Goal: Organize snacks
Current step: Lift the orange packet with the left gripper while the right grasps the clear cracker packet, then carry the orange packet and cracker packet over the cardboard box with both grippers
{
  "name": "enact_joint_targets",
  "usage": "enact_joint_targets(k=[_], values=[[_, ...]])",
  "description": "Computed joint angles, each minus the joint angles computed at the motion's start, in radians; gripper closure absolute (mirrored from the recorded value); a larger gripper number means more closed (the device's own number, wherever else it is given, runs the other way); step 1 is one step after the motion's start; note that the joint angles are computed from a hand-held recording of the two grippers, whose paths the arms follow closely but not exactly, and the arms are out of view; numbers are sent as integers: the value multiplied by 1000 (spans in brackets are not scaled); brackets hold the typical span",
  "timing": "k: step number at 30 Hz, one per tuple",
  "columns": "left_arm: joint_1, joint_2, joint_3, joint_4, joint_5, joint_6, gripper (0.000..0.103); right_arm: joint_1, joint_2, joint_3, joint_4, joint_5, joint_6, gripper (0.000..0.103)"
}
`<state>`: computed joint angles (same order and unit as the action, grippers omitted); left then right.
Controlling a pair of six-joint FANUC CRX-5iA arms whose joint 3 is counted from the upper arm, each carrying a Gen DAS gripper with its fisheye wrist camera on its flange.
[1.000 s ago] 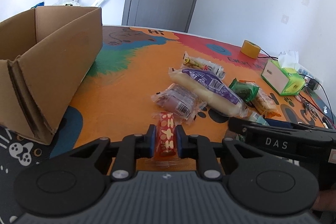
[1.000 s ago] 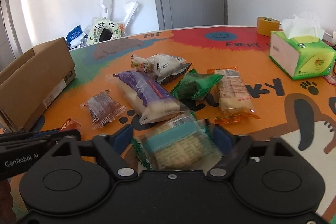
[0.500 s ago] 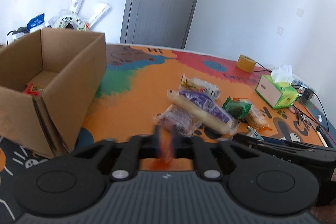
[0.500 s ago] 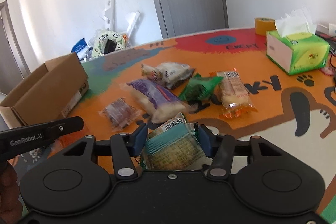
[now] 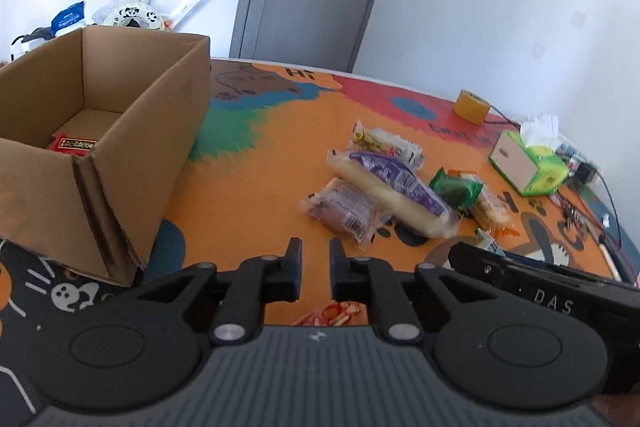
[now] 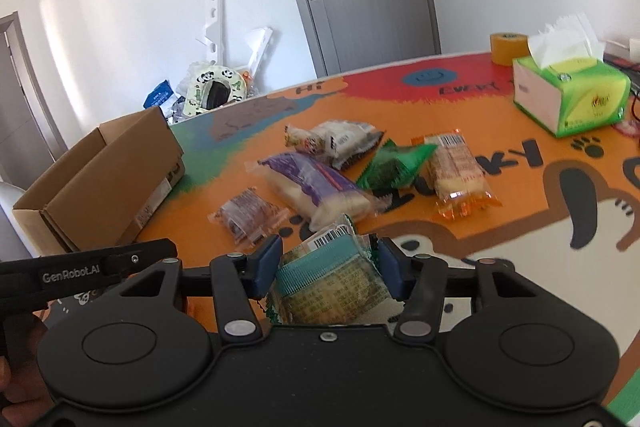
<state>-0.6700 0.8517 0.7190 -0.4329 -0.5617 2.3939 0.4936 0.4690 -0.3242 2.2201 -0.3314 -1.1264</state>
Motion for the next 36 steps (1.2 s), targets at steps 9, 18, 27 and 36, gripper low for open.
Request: enact_joint_targets(k=[9,18,27,36], values=[[10,-35,-85,76,39,-139,53,1,-11,-24,-16,-9,-6,50],[26,-60,-177,215,108,-235,53,8,-16,-35,-20,-7,-12,50],[5,-66,-175,155,84,-210,60,15,-28,-50,-23,-19,-16,50],[-8,-49,-104,44,-16,-103,86,19,-23,-33,16,7,-33,50]])
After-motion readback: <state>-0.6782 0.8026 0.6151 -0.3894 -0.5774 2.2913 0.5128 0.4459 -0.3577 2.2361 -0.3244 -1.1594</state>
